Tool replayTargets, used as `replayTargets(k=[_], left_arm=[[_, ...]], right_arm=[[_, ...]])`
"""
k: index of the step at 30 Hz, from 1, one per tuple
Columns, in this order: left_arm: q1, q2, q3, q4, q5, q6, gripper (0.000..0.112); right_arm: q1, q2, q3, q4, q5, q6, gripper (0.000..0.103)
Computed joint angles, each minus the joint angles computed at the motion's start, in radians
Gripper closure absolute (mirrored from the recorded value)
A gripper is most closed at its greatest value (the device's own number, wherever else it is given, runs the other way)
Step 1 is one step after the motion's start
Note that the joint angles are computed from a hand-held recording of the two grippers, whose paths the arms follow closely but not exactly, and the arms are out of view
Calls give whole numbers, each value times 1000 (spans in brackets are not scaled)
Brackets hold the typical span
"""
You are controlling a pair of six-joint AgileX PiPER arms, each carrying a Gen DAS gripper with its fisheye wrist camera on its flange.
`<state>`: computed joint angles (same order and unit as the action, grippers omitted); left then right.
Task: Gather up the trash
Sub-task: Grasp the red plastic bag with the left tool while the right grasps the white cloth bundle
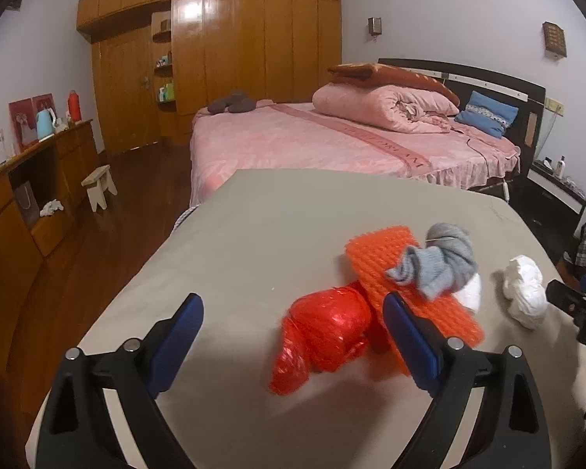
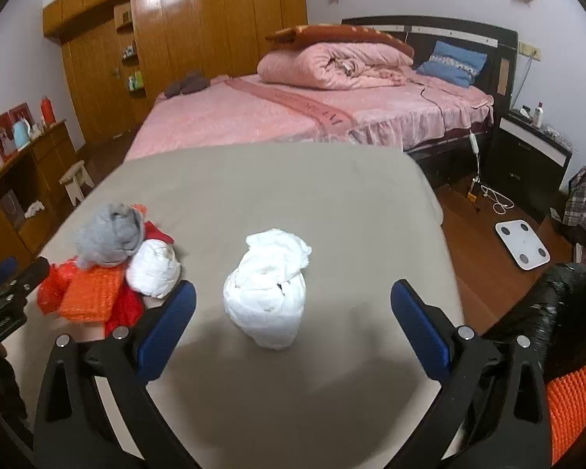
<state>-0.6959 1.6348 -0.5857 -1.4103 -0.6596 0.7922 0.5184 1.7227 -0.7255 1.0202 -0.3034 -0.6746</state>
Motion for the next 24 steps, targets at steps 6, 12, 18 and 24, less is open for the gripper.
replayTargets(k=[6, 12, 18, 24], left_arm=[[30, 29, -5, 52, 46, -33, 21], [56, 32, -2, 90, 83, -58, 23], [64, 26, 11, 120, 83, -94, 23], [96, 49, -23, 84, 135, -34, 23]], right_arm=[[-6, 92, -95, 189, 41, -191, 6], [7, 125, -132, 315, 54, -323, 6], [-8, 151, -161, 486, 108, -508, 27], [-13, 156, -170, 588, 158, -636, 57]])
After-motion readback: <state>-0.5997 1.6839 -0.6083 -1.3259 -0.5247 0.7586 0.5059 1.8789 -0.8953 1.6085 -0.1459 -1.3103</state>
